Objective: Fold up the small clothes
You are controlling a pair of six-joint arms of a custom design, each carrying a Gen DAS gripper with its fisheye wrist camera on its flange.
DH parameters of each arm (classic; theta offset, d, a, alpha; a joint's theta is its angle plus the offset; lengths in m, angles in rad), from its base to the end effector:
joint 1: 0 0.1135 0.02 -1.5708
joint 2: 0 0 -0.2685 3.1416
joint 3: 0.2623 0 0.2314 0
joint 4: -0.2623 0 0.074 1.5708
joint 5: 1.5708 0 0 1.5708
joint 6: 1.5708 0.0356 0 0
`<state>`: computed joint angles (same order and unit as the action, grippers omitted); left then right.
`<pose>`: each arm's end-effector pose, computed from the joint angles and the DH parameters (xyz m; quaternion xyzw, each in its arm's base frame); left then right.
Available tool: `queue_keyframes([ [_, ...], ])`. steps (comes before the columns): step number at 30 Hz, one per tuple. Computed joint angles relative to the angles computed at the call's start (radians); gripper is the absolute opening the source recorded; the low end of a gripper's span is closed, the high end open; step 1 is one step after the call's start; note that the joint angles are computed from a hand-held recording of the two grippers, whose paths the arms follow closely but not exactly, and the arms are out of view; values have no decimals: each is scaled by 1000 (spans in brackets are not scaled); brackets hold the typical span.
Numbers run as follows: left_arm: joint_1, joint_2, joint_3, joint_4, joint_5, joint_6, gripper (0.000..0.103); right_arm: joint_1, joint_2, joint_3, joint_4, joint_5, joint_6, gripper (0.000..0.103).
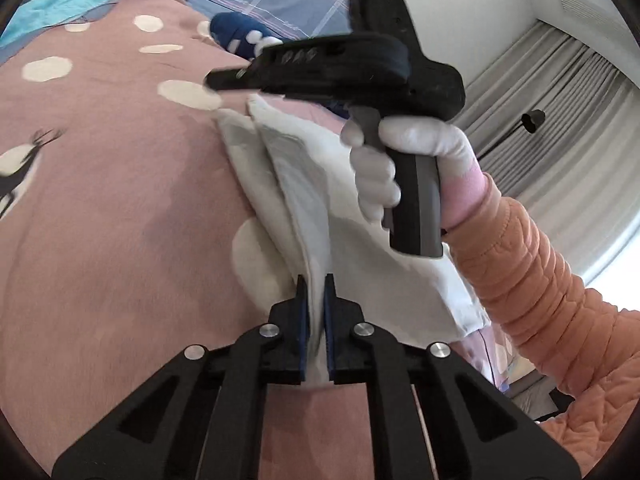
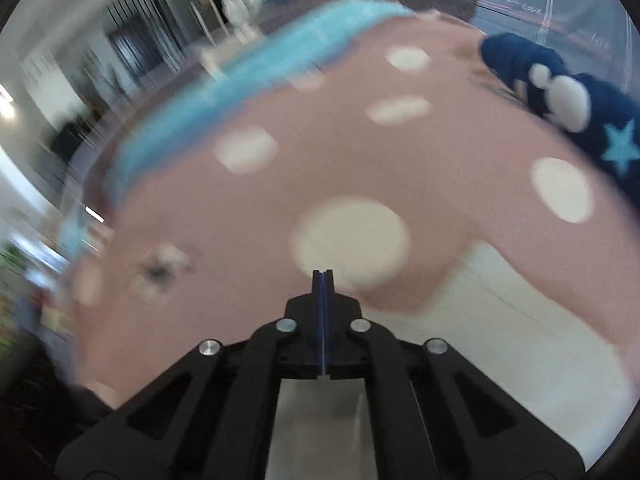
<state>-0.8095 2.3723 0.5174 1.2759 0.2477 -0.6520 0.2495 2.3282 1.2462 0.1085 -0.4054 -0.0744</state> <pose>0.1997 -0.2222 0.0096 0.1273 0.8655 -0.3961 0.2791 0.4059 0.1179 0.0512 -0.2094 0.9144 0.2169 0.2703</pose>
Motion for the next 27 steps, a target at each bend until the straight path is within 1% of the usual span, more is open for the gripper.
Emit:
queue_keyframes([
  [1, 1, 9, -5, 3, -9, -7, 6, 0, -6, -14, 32, 4, 16, 2],
  [2, 12, 32, -2, 16, 2, -31, 6, 3, -9, -17, 36, 32, 20, 7],
  [4, 41, 82, -32, 115, 45, -75, 6, -3, -27, -34, 26, 67, 25, 9],
  [6, 37, 81, -51, 137, 30, -74, 5, -27, -86, -121, 57, 61, 19, 10],
  [8, 28, 69, -71, 147, 14, -75, 5, -56, -173, -258, 115, 60, -16, 18],
  [9, 33, 66, -53, 124, 11, -77, 6, -69, -212, -317, 135, 56, -30, 20],
  [10, 37, 65, -66, 133, 1, -79, 8, -84, -259, -389, 158, 49, -52, 21],
  [11, 43, 60, -76, 138, -6, -80, 10, -94, -322, -502, 209, 48, -84, 21],
  [12, 49, 62, -87, 151, -14, -84, 14, -93, -361, -576, 243, 53, -109, 22],
  [13, 61, 56, -100, 159, -25, -90, 15, -81, -415, -677, 294, 66, -140, 26],
  [14, 74, 51, -111, 167, -36, -96, 16, -63, -456, -748, 329, 81, -158, 31],
  [15, 87, 42, -122, 176, -49, -105, 18, -16, -499, -849, 394, 114, -177, 33],
  [16, 98, 34, -134, 185, -65, -113, 19, 38, -524, -919, 447, 147, -189, 37],
  [17, 101, 23, -138, 184, -82, -122, 20, 111, -539, -982, 508, 197, -192, 43],
  [18, 111, 7, -158, 201, -102, -137, 22, 226, -529, -1045, 603, 283, -181, 45],
  [19, 122, -4, -167, 205, -109, -146, 22, 318, -506, -1079, 674, 355, -167, 48],
  [20, 127, -16, -184, 216, -122, -153, 23, 402, -470, -1086, 719, 427, -155, 51],
  [21, 129, -26, -199, 226, -139, -158, 24, 503, -408, -1075, 760, 533, -135, 51],
  [23, 128, -64, -231, 216, -175, -152, 31, 602, -304, -1039, 799, 664, -108, 51],
  [24, 125, -72, -248, 222, -181, -148, 38, 637, -240, -998, 803, 740, -90, 51],
  [25, 132, -88, -253, 201, -177, -137, 42, 656, -188, -972, 825, 800, -84, 51],
  [26, 144, -100, -253, 180, -167, -125, 42, 671, -139, -953, 868, 852, -89, 51],
  [27, 166, -113, -232, 136, -132, -104, 43, 696, -91, -927, 918, 928, -113, 51],
])
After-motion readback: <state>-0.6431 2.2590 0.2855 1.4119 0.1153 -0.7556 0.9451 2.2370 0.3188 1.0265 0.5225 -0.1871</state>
